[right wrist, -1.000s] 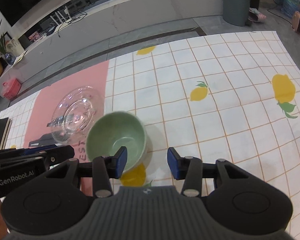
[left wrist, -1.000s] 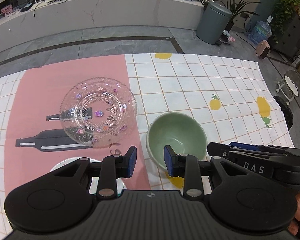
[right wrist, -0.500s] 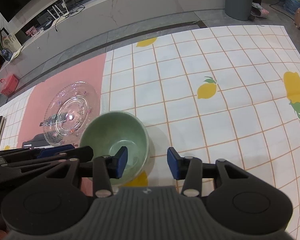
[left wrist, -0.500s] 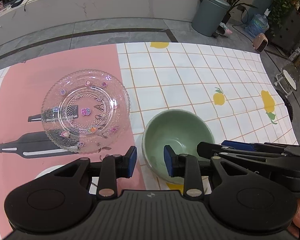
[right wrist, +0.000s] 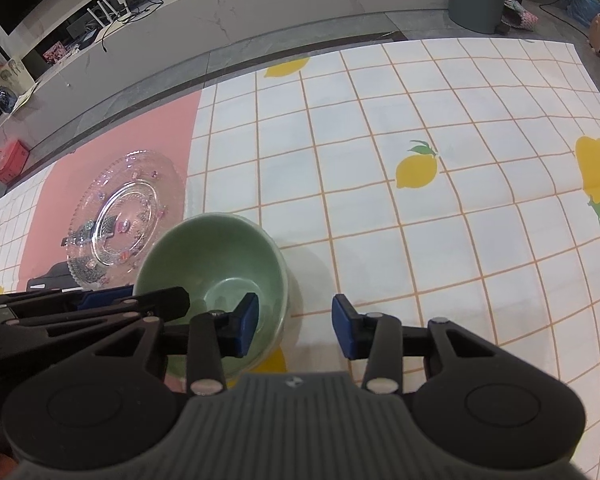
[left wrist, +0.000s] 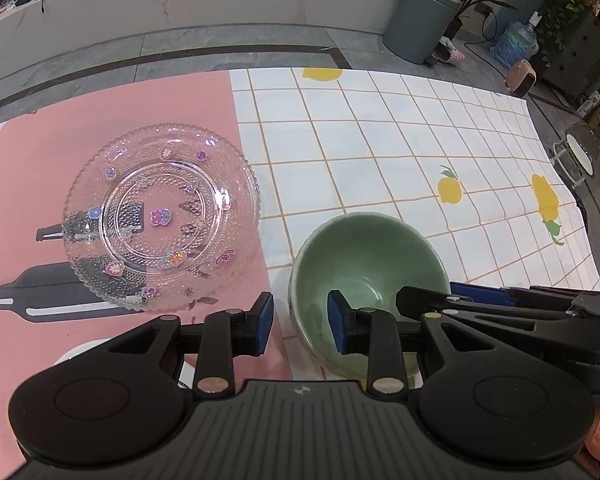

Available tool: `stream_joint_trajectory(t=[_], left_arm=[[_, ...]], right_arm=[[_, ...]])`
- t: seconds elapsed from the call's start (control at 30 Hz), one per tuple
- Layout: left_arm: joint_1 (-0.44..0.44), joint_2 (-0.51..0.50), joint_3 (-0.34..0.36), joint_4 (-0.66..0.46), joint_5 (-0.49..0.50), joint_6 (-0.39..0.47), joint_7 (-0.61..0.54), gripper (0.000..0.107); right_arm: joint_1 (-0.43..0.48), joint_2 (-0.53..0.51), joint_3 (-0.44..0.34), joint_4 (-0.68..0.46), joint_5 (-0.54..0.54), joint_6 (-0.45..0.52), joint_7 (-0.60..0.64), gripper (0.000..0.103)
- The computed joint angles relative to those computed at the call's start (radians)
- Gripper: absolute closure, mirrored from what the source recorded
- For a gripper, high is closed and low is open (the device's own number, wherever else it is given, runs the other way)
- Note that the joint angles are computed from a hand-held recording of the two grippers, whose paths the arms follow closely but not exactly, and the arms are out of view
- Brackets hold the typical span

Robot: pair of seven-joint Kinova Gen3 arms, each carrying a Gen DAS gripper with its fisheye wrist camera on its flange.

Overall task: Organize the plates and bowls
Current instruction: 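Move both grippers to the pale green bowl and grip its rim, then lift the green bowl with both grippers and carry it toward the stacked bowls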

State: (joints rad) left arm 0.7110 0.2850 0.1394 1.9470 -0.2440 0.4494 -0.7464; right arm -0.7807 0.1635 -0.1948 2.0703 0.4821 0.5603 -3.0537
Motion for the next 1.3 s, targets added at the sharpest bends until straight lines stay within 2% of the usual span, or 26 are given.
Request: stream_joint_trajectory(t=[0.33, 0.47, 0.57, 0.63, 0.73, 1.3], left_arm=[[-0.002, 0.014, 0.003, 0.002, 0.008, -0.011, -0.03, 0.074], [0.001, 0.019, 0.002, -0.002, 0.01, -0.011, -0.034, 0.079], [-0.001, 0.024, 0.003, -0.003, 0.018, -0.014, -0.041, 0.085], [0.003, 0.025, 0.001, -0.002, 0.019, -0.016, -0.044, 0.088], [0.012, 0.026, -0.009, 0.003, 0.013, -0.022, -0.033, 0.091], [0.024, 0.017, -0.015, -0.011, -0.007, 0.016, 0.004, 0.095]], right_arm=[[-0.011, 0.025, 0.015, -0.002, 0.017, -0.017, -0.022, 0.074], [-0.011, 0.036, 0.02, -0.003, 0.005, -0.027, -0.017, 0.075], [-0.013, 0.045, 0.024, -0.003, -0.004, -0.037, -0.007, 0.08], [-0.018, 0.048, 0.03, 0.0, -0.004, -0.049, -0.004, 0.087], [-0.025, 0.052, 0.035, -0.003, -0.006, -0.054, 0.003, 0.091], [-0.042, 0.031, 0.033, 0.0, 0.02, -0.038, -0.029, 0.093]])
